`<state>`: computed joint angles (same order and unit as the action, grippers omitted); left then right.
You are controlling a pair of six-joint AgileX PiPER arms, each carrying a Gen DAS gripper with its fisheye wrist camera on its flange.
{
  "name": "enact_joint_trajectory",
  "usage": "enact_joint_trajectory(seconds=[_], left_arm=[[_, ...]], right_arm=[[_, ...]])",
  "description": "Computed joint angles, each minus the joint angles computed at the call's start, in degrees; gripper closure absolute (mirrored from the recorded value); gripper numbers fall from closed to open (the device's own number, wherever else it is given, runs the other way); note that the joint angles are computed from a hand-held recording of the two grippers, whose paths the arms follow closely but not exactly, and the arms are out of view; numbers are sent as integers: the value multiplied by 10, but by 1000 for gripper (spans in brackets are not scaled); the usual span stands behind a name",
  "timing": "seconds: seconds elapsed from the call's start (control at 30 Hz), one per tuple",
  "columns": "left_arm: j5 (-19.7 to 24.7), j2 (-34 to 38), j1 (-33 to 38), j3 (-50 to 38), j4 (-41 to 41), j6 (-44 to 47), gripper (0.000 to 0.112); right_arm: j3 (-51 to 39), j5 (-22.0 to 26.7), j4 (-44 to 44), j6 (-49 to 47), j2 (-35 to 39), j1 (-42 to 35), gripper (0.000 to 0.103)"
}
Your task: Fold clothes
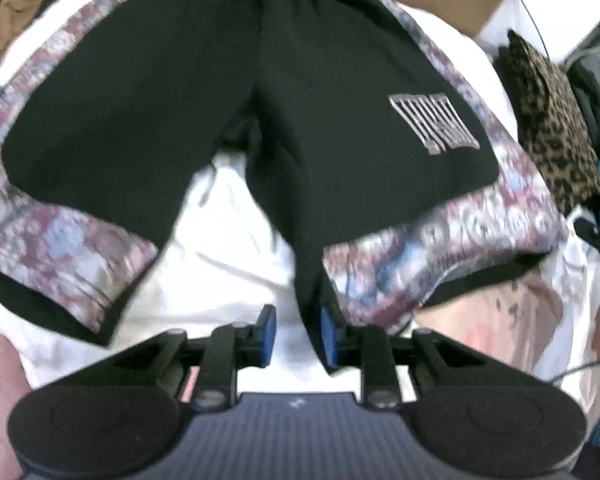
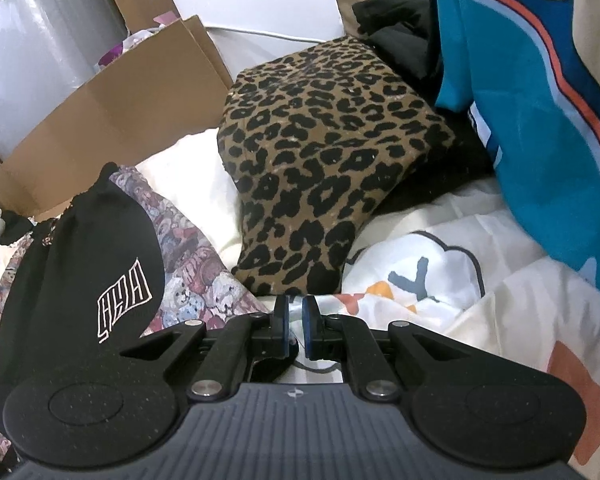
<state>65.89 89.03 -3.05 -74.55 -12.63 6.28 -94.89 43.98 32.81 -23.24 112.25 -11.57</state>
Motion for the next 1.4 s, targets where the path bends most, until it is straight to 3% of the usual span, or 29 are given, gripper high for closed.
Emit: enact_joint_trajectory(seconds=[0.2, 0.27, 0.33, 0.63, 0.67, 0.7, 0.77, 0.97, 1.1, 1.17, 1.23, 1.4], left_arm=[[28, 2, 8, -15, -2, 8, 86], [30, 7, 16, -30, -9, 4, 81], [27, 18, 22, -39, -21, 2, 75], [8, 55, 44, -19, -90, -46, 74], [3, 52, 44, -12, -88, -52, 77], [-2, 50, 44, -5, -87, -58, 91], [3, 51, 52, -2, -104, -55, 108], [38, 54, 52, -31, -90, -35, 109], [35, 52, 46, -32, -78, -29, 109], [35, 51, 46, -31, -77, -24, 109], [33, 51, 47, -30, -73, -23, 109], [27, 54, 39, -31, -54, -35, 109]], right_arm=[[-1, 15, -26, 7, 3, -3, 97], [1, 10, -21, 6, 1, -7, 97], [1, 3, -10, 3, 0, -10, 97], [-53, 8, 22, 11, 44, -9, 96], [-59, 12, 21, 17, 51, -8, 96], [-66, 17, 21, 24, 58, -7, 96], [-74, 30, 23, 21, 66, -5, 96], [-71, 57, 25, -8, 63, 0, 96], [-50, 52, 59, -29, 46, -7, 96], [-54, 61, 65, -36, 48, -6, 93], [-61, 66, 42, -28, 53, 3, 70], [-55, 69, 50, -29, 58, 4, 68]])
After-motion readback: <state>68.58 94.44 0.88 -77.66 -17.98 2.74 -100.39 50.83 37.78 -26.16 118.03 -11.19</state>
